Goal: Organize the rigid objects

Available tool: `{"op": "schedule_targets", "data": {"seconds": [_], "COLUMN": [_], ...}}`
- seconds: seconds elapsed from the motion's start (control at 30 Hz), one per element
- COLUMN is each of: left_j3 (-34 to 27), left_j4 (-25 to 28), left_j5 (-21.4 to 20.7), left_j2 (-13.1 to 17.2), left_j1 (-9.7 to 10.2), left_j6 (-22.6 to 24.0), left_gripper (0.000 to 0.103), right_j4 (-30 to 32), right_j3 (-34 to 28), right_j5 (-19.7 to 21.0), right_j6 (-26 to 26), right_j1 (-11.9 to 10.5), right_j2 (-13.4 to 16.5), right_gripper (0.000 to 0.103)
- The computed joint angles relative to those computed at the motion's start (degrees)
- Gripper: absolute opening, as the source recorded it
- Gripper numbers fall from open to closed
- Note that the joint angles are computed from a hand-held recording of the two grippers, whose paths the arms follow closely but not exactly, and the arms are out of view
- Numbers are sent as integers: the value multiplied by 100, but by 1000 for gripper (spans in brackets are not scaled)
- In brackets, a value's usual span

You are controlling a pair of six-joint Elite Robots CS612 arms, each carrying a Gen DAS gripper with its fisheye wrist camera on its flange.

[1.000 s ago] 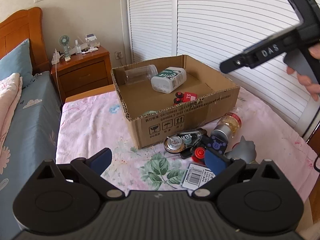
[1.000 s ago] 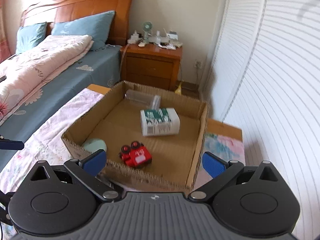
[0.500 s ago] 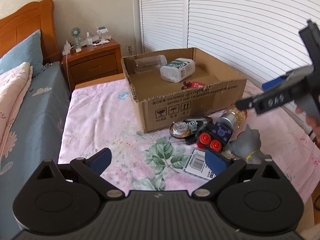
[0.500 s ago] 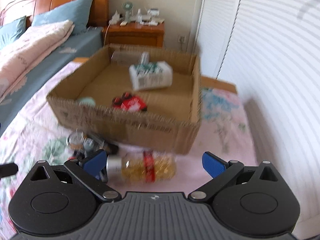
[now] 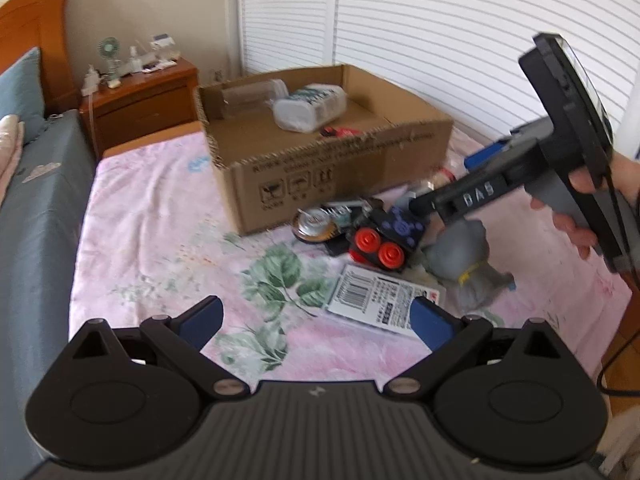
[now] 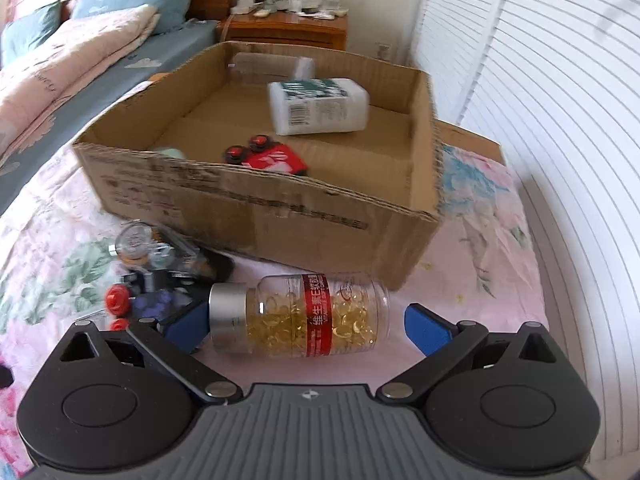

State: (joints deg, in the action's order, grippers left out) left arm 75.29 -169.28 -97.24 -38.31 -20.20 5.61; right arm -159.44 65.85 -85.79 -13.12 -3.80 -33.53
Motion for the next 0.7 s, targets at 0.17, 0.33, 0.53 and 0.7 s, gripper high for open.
{"op": "schedule_targets", "data": {"seconds": [0.17, 0.33, 0.53, 0.7], "left_j3": [-163, -319, -497, -640], "left_j4": [428, 735, 932, 1145], "left_j5": [-469, -409, -604, -568], "left_j2": [84, 210, 333, 390], "left_j1": [25, -39, -36, -89], "left_j6": [420, 799, 973, 908], "left_gripper": [99, 99, 101, 101], "right_j4": [50, 83, 256, 214], "right_j3": [-41, 36, 37, 42], "right_j5": [-408, -162, 208, 211], "right_j6": [269, 466, 756, 741], "right_j1": [-19, -104, -211, -217], "right_j2": [54, 42, 49, 59], "right_gripper": [103, 103, 103, 103]}}
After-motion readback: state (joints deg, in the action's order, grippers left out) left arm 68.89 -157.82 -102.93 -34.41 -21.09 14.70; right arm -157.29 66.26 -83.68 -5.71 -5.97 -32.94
